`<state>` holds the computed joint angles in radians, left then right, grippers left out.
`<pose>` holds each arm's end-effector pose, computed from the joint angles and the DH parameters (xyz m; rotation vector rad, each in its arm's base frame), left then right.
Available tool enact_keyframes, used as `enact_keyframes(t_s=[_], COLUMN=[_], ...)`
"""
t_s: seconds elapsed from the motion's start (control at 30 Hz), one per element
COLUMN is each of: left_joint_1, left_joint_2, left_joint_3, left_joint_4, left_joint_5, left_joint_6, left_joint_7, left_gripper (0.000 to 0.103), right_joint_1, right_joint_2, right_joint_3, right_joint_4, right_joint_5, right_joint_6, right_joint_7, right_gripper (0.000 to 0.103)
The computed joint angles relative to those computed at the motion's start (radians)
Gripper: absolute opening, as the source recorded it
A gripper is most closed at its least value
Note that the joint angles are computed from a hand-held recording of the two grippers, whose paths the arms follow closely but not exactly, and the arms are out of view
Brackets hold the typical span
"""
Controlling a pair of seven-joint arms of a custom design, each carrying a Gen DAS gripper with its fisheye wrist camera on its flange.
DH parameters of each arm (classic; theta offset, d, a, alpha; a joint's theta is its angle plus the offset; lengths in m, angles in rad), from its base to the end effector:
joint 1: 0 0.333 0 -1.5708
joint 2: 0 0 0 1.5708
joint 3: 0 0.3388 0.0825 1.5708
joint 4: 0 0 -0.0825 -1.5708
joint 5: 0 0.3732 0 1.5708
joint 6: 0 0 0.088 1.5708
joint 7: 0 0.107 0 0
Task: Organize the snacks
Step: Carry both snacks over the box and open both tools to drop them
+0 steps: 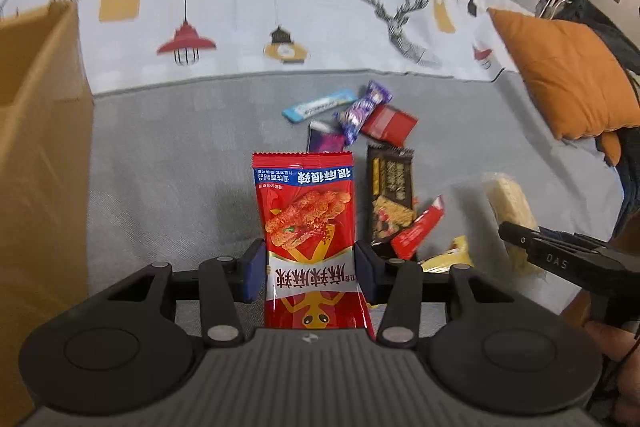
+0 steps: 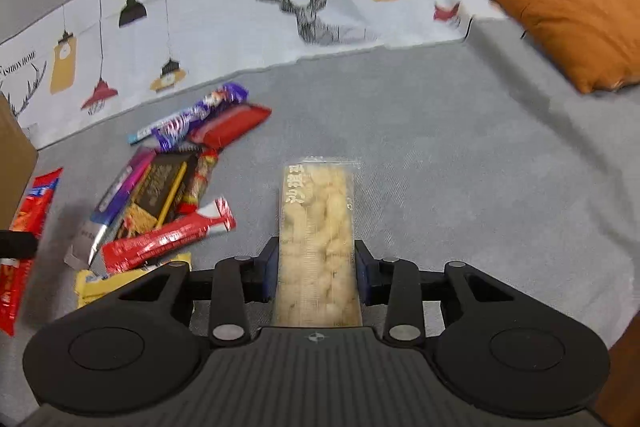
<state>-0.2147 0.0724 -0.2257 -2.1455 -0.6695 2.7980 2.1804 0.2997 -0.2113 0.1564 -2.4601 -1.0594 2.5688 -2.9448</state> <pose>0.5382 -0.2189 0.4570 -1.4714 2.4113 -0.9831 0.4101 0.2185 0.4298 -1.3252 2.1707 -0.7996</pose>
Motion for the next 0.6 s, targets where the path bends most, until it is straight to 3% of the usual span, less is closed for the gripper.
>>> enact_keyframes(t_s=[0.17, 0.3, 0.6], left_joint_1=[0.003, 0.025, 0.078], left_joint_2=[-0.095, -0.18, -0.407], left_joint_3=[0.011, 0.021, 0.09], left_joint_4=[-0.048, -0.084, -0.148], left_joint_5=[0.093, 0.184, 0.108], left_joint_6=[-0.01, -0.034, -0.062], left_joint_7=[-0.067, -0.146, -0.082], left_gripper=[0.052, 0.052, 0.052], right_joint_1=[0.032, 0.063, 0.141], right_joint_2=[-0.066, -0.086, 0.017], right_joint_3=[0.043, 0.076, 0.129], right_joint_4=[0.02, 0.069, 0.311], right_joint_5=[0.025, 0.018, 0.014], right_joint_6=[-0.068, -0.072, -0.043], right_joint_7=[0.005, -0.016, -0.066], right_gripper=[0.039, 0.039, 0.039])
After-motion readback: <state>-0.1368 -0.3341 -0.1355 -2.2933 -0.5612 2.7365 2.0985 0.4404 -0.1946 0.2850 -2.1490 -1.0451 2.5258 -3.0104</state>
